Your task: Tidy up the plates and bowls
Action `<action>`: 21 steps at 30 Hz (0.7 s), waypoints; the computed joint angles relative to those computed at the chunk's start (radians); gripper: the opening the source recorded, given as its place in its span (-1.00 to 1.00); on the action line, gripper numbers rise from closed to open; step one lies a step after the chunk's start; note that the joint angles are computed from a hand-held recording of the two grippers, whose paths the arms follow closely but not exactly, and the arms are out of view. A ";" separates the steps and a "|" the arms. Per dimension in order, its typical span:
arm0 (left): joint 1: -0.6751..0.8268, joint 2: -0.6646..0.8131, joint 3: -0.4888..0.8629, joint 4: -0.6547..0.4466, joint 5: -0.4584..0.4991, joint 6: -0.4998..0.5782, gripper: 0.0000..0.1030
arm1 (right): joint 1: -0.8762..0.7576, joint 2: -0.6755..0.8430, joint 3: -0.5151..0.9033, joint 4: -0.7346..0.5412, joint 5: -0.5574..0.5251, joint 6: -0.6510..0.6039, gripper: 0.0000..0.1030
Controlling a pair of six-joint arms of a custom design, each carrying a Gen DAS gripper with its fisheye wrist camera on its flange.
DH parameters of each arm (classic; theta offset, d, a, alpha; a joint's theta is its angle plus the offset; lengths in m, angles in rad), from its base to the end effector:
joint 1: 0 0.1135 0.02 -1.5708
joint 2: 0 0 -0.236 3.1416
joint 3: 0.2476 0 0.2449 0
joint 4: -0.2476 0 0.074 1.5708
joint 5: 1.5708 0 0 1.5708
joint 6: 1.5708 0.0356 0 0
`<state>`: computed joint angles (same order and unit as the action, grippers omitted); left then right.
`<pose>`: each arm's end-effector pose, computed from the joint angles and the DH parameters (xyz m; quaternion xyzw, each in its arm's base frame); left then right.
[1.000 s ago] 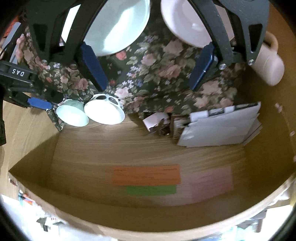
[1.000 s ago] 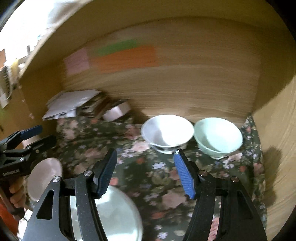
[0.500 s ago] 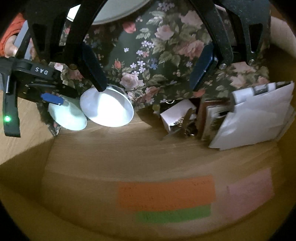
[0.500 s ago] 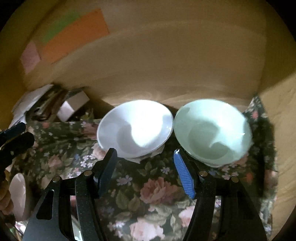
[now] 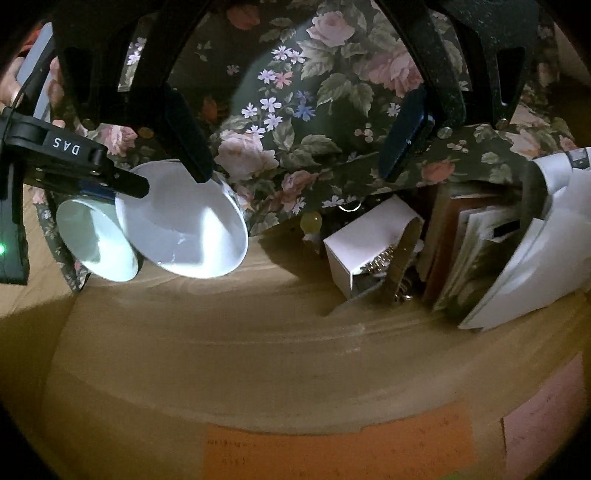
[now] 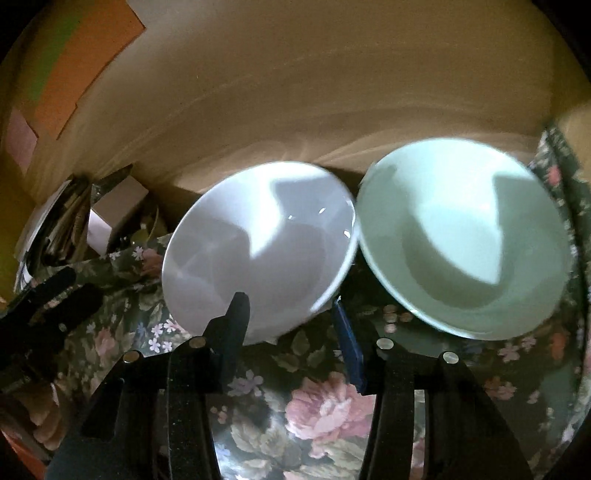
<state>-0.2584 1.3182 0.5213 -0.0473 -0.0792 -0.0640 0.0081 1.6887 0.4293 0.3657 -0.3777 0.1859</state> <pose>0.2353 -0.0593 0.1323 0.0766 0.9310 -0.0205 0.3564 0.2446 0.0151 0.0568 0.0202 0.9283 0.2078 0.3075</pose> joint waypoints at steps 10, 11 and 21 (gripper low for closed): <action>-0.003 0.073 0.030 0.000 -0.003 0.016 0.77 | 0.027 -0.042 0.013 -0.101 0.048 -0.119 -0.56; 0.001 0.085 0.036 -0.003 0.005 0.013 0.77 | 0.027 -0.064 0.000 -0.113 0.043 -0.136 -0.56; -0.021 0.164 0.062 -0.009 -0.004 0.005 0.60 | 0.055 -0.240 -0.104 -0.242 -0.057 -0.249 -0.57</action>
<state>-0.2795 1.4824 0.5830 -0.0561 -0.0831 -0.0592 0.0634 1.4483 0.3256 0.1235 -0.4342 -0.0633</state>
